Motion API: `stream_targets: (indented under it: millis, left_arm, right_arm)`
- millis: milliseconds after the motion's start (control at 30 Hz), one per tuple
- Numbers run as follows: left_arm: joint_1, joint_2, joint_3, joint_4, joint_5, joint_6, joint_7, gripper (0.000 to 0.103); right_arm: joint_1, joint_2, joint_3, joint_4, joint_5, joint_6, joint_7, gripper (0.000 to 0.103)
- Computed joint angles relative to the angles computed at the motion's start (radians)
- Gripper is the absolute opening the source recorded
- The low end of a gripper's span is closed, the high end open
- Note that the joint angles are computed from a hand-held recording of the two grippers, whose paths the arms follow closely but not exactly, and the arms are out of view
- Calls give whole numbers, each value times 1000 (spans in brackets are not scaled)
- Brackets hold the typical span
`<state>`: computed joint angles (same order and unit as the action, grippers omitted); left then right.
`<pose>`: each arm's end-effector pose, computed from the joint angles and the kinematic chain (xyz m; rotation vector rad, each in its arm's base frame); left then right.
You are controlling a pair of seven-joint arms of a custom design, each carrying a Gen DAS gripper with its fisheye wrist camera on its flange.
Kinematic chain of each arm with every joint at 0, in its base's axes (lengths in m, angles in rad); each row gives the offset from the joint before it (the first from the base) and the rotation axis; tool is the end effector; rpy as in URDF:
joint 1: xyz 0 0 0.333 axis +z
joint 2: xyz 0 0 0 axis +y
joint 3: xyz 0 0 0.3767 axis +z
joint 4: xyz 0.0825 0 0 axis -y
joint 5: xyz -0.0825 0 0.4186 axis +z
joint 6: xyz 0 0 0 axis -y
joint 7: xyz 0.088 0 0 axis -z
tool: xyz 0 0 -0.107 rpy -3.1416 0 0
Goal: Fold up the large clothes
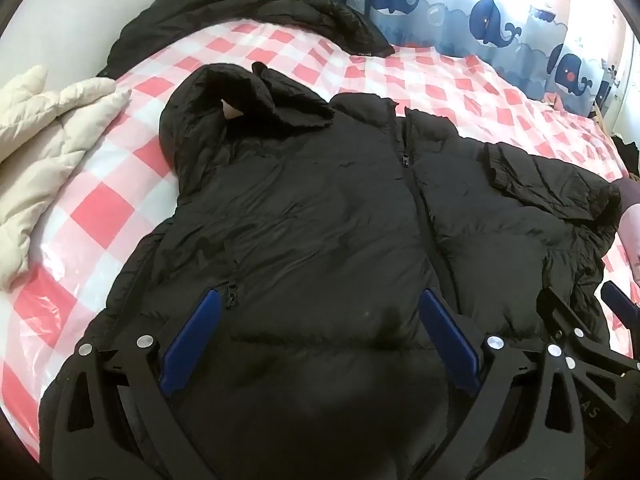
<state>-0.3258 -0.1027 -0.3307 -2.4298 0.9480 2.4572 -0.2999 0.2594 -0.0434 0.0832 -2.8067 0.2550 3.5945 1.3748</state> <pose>0.3998 -0.3100 0.3912 -2.1866 1.3139 -0.5225 0.4175 0.1152 0.3458 -1.9304 1.4812 -0.7081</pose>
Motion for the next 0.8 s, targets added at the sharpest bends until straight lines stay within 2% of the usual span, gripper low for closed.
stream_targets:
  millis: [200, 300, 333, 733, 800]
  left_arm:
    - [19, 9, 14, -27, 38, 60, -30, 95]
    - [21, 20, 14, -27, 60, 65, -47, 95]
    - [20, 24, 15, -26, 63, 66, -50, 95]
    - [13, 33, 28, -33, 98, 71, -71, 95]
    - [15, 29, 29, -37, 100, 76, -72, 95]
  right_arm:
    - [0, -7, -5, -10, -24, 1, 10, 97]
    - [-6, 2, 7, 0, -10, -2, 3, 97]
    - [-5, 5, -21, -7, -79, 9, 50, 97]
    - [-15, 20, -30, -17, -171, 74, 126, 97]
    - [-8, 13, -15, -13, -107, 51, 75, 97]
